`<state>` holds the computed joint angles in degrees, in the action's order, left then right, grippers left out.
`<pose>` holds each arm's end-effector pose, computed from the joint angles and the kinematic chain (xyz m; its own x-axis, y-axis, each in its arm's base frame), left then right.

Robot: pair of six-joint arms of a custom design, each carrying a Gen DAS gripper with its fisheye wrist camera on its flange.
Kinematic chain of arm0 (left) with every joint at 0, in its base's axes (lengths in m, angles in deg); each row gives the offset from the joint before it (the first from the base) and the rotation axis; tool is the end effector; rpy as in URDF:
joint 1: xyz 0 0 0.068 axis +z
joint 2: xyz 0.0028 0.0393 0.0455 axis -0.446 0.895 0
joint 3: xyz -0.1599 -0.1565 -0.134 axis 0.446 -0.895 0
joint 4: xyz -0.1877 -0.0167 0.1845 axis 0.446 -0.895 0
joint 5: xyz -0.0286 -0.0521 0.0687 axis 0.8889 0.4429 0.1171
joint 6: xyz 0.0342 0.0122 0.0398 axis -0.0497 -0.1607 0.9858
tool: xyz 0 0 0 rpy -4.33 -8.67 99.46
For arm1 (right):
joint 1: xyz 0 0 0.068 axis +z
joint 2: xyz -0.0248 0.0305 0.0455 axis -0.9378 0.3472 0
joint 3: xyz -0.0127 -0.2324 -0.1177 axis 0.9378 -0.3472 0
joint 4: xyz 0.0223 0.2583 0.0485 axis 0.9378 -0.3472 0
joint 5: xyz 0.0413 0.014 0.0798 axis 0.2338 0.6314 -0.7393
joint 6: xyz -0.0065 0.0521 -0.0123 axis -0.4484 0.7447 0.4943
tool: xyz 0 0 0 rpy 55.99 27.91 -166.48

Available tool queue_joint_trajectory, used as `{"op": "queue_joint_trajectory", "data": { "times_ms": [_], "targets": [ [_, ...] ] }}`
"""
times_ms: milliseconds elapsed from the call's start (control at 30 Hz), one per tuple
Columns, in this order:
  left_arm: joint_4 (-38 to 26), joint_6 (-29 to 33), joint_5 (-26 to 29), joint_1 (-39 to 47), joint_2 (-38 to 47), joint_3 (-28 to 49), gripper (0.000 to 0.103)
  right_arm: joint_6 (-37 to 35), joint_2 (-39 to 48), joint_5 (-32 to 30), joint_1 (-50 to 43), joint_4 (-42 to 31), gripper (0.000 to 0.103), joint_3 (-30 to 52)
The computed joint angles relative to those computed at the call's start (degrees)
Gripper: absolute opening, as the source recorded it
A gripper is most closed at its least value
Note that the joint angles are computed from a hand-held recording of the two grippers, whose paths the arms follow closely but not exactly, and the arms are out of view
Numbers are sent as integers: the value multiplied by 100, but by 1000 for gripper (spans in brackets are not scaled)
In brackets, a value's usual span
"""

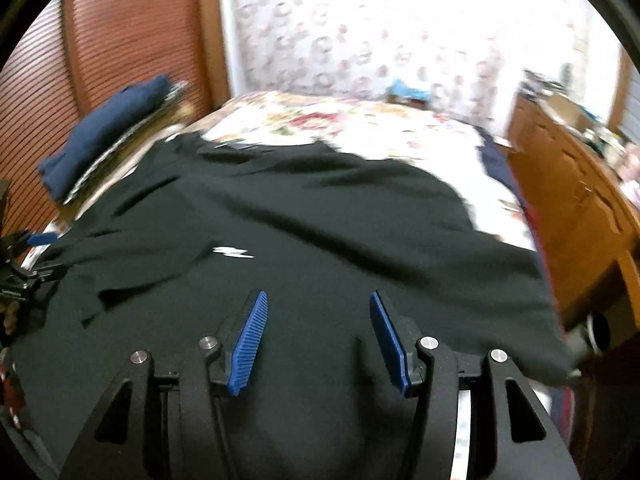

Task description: Fold small clothes

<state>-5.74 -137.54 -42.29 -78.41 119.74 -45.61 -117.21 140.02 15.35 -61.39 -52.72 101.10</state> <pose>0.1725 -0.1868 0.1315 -0.7446 -0.2520 -0.6181 -0.3115 0.9502 -0.0122 0.4020 0.0751 0.1471 -0.4622 -0.4892 -0.7396 -0.7280 0.6855 0.0015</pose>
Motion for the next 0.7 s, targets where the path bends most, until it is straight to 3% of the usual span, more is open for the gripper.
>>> {"op": "queue_joint_trajectory", "data": {
  "times_ms": [367, 700],
  "targets": [
    [-470, -527, -1620, -760, -140, 513, 99, 336, 1219, -100, -1515, -847, 55, 1706],
    [-216, 155, -2232, -1013, 389, 1533, 99, 647, 2106, -594, -1697, -2074, 55, 3056]
  ]
}}
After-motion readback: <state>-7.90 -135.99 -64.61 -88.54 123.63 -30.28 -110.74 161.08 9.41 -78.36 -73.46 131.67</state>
